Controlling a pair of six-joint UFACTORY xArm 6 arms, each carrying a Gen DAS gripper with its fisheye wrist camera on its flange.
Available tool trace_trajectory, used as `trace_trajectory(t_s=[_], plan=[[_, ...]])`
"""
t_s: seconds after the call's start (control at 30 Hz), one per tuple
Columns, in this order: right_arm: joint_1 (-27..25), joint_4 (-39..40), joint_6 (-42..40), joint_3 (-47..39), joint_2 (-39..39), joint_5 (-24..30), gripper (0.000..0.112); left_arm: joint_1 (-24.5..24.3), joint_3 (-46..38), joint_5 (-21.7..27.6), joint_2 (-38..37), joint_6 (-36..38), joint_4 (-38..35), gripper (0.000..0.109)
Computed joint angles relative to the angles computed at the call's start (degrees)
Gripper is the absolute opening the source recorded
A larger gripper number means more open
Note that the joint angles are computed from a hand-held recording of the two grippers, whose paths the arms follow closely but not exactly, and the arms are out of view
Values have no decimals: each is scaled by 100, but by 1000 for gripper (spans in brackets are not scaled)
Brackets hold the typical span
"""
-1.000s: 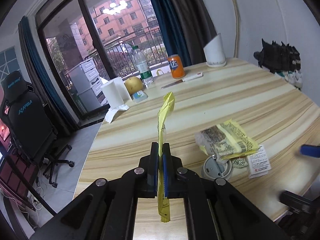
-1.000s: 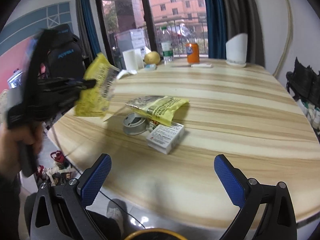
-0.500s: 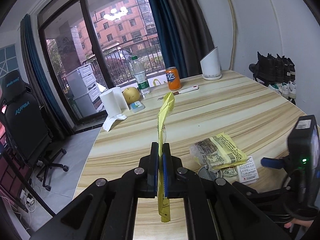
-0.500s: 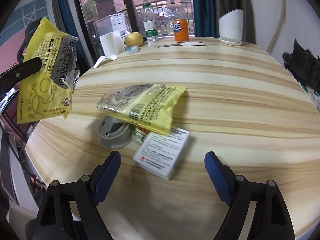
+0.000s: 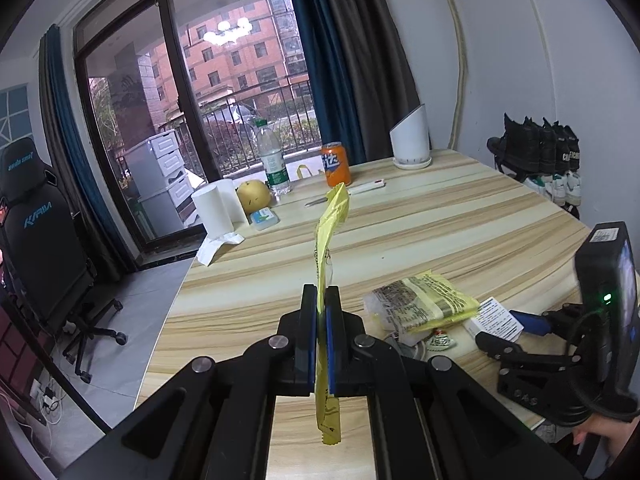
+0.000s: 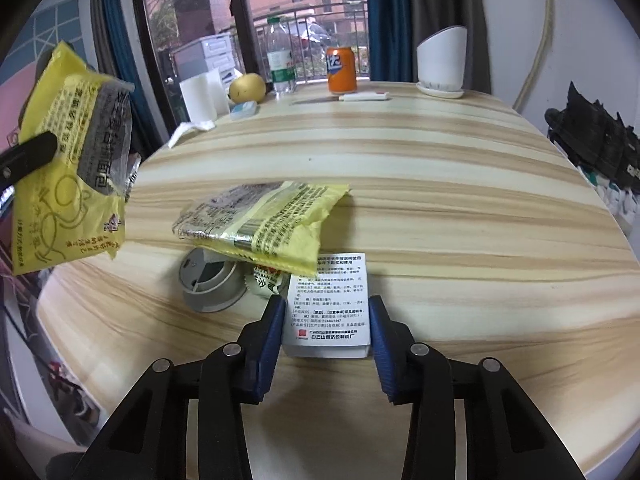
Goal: Collect trash
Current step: 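Grasp the white medicine box with the right tool, then carry the yellow bag and white box down over the bin with both tools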
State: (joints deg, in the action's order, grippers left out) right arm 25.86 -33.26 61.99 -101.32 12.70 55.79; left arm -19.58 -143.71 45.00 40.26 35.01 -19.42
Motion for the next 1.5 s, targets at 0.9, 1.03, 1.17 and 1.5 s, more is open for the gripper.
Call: trace_trajectory(t_s=[0.9,1.03,1.17,1.5], plan=[[623,-984,805,2623,-2602,-808,40,-272,3749,-987,-2521,1851,-1883,0],[776,-1077,823,2798,-2823,-867,40,-245,4244,-1089,-2805,2243,-2227,0],[926,-1063,730,2985,-2990,-989,40,-194,4596,-1141,-3005,2458,-2404,0],[1229,-994,587,3535,-3419,-1335,40,-3,5674,-1039,-3770,3290,-3047,0]])
